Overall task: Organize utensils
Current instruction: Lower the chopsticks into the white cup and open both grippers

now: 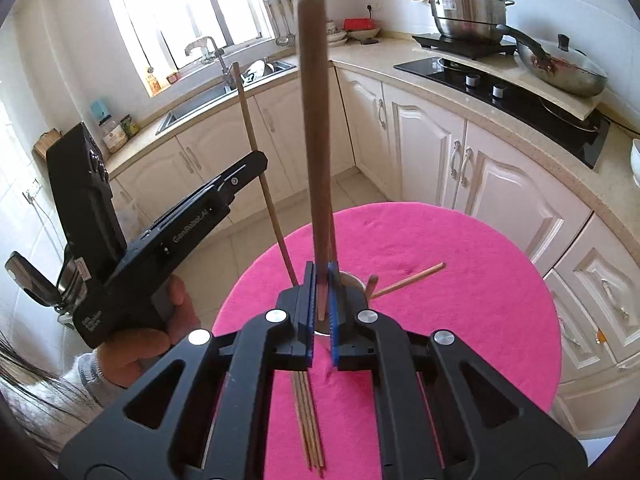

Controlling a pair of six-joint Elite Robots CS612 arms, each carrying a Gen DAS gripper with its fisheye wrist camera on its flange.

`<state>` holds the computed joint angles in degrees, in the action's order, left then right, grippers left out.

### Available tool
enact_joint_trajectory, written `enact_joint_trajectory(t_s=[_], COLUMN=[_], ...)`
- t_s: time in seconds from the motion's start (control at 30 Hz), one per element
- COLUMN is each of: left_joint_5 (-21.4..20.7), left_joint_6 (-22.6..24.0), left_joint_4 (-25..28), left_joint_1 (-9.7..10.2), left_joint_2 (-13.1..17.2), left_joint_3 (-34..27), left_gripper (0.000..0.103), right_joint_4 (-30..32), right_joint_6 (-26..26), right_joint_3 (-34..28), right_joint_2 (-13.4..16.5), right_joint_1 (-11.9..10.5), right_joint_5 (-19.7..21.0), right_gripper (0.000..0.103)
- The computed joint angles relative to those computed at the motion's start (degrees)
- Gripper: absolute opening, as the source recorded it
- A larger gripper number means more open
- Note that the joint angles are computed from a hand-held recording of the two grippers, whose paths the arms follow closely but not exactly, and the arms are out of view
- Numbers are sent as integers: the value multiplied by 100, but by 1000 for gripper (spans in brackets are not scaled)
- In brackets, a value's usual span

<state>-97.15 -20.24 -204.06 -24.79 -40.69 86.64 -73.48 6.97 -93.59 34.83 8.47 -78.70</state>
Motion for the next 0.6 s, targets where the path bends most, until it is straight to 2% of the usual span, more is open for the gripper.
enact_joint_trajectory(t_s=[0.3,0.6], left_joint_5=[211,14], left_joint_6=[378,533], left_joint_4=[222,488], left_joint_1=[-67,10], left_joint_2=[198,147], left_joint_3=[22,200], left_gripper=[5,6], right_joint_4=[267,341], right_joint_6=[-185,-41], right_joint_3=[80,103], right_joint_2=[85,169], right_joint_1=[90,166], right_joint_5=[-96,-303], right_gripper=[6,6])
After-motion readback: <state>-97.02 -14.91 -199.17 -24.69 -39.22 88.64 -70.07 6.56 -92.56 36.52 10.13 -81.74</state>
